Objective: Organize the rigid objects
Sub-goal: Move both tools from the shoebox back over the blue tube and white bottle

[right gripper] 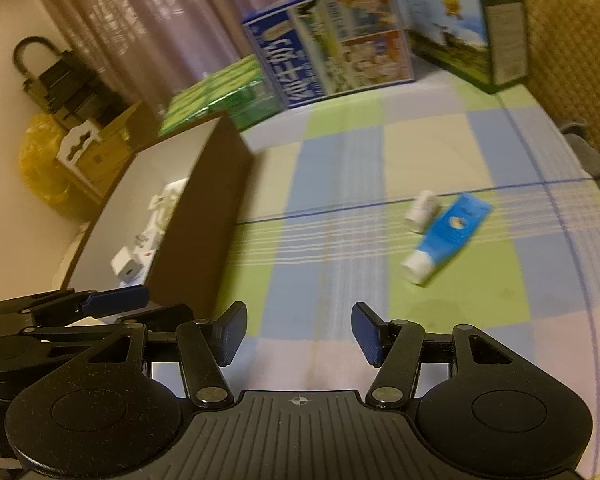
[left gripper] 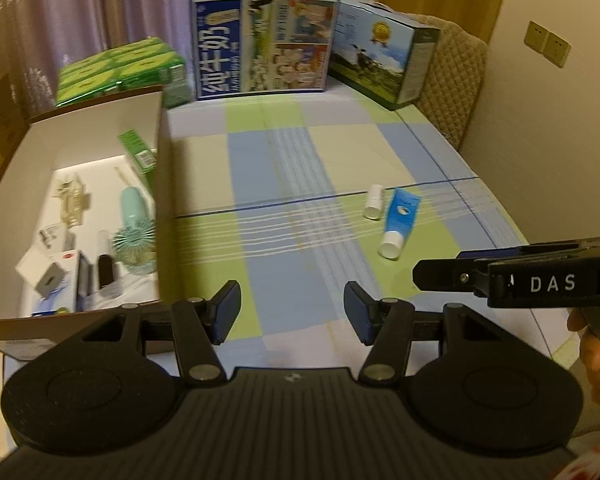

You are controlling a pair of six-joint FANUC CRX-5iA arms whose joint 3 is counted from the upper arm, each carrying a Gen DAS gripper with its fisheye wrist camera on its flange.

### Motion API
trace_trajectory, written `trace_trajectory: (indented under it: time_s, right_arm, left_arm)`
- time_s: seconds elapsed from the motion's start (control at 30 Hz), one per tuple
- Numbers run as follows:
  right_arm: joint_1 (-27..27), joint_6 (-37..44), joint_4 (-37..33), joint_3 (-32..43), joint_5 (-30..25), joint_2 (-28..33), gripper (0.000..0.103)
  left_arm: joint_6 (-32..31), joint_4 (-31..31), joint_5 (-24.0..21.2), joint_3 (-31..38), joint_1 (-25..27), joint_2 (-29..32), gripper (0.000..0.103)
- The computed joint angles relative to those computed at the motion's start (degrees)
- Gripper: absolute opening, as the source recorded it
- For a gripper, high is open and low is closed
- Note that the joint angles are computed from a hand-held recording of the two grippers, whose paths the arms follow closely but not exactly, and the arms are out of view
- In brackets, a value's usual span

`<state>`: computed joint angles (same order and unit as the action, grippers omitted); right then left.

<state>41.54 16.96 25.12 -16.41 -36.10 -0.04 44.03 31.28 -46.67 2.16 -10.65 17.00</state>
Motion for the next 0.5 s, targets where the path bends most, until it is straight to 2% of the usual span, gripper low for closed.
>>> trace_trajectory:
  time_s: [0.3, 0.5]
  right_arm:
    - [-2.76, -0.74, -1.47, -3.04, -1.99, -2.81, 0.055]
    - [-4.78, 0.5, -2.99, -2.67, -3.67, -1.47, 0.055]
  left_arm:
    - [2.04, -2.04, -0.69, 2.02, -3.27, 1.82, 0.053]
    - [4.53, -4.18, -1.93, 5.38, -4.85, 4.84, 0.053]
